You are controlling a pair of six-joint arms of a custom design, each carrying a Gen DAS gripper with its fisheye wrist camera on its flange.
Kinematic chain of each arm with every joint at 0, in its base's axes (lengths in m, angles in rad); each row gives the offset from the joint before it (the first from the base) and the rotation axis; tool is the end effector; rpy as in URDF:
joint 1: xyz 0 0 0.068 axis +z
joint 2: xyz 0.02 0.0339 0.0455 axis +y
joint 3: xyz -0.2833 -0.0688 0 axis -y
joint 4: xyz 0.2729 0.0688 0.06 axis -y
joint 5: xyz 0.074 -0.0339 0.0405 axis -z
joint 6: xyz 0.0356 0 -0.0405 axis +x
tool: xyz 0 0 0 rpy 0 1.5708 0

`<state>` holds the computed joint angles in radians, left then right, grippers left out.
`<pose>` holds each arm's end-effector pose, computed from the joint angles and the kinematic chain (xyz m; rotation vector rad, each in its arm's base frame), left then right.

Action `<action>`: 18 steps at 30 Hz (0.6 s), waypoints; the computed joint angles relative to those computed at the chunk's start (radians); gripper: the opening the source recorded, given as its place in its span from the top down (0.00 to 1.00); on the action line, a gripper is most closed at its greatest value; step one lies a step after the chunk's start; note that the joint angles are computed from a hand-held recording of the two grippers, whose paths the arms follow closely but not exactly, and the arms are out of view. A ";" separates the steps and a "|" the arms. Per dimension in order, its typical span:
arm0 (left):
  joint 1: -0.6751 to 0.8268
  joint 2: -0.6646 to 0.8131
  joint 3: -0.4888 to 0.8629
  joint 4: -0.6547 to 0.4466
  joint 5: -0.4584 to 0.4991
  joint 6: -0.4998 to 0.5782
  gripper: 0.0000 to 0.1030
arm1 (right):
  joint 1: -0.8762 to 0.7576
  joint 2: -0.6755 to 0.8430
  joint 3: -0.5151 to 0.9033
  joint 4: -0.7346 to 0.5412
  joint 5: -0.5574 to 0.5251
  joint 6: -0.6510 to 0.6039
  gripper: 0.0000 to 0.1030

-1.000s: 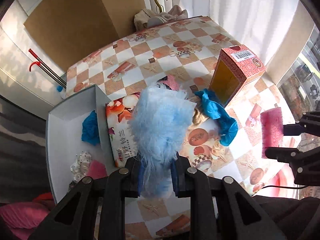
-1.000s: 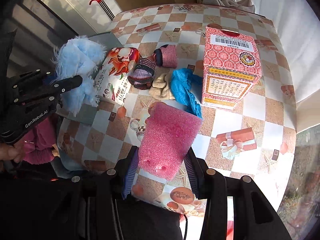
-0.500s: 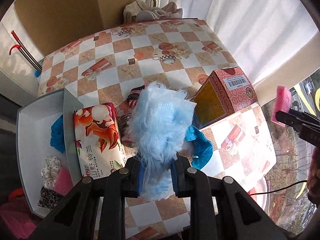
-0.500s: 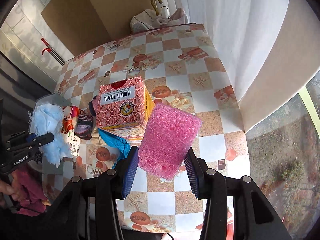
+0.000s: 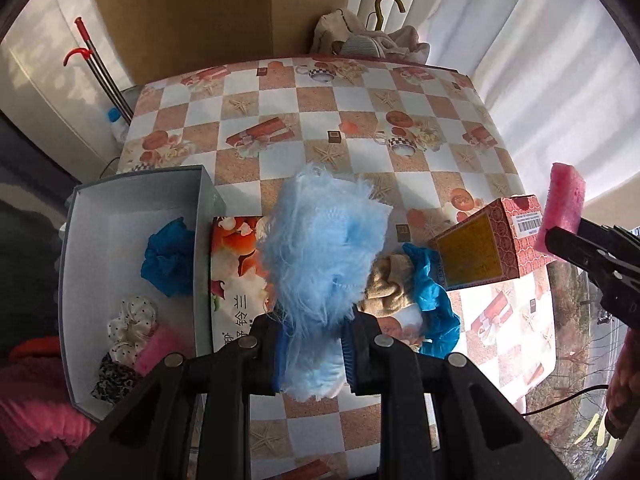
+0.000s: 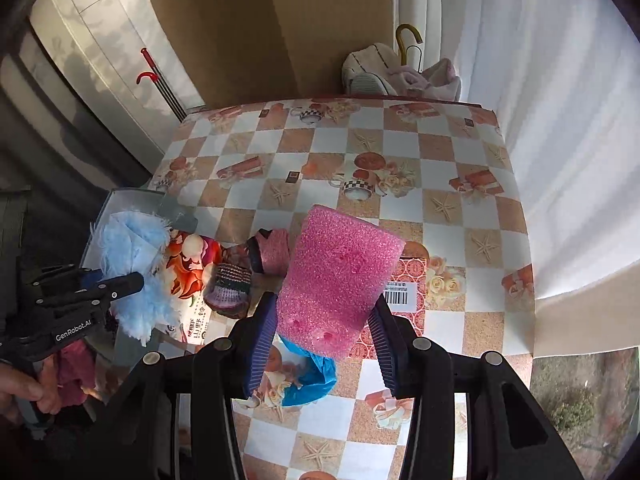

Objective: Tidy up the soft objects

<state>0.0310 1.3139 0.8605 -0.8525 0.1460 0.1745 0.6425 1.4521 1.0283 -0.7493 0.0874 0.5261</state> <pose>0.2483 0.0025 0.2165 0.2327 2.8494 -0.1689 0.2439 0.1786 0.2364 -0.1360 2.7518 0.2058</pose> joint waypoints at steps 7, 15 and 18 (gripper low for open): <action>0.244 -0.058 -0.026 -0.026 0.022 0.115 0.76 | 0.191 0.234 0.236 -0.067 0.006 -0.031 0.54; 0.513 -0.080 -0.054 -0.061 0.053 0.247 0.76 | 0.360 0.424 0.479 -0.153 0.059 -0.112 0.54; 0.592 -0.082 -0.063 -0.067 0.058 0.294 0.76 | 0.401 0.484 0.559 -0.178 0.071 -0.143 0.54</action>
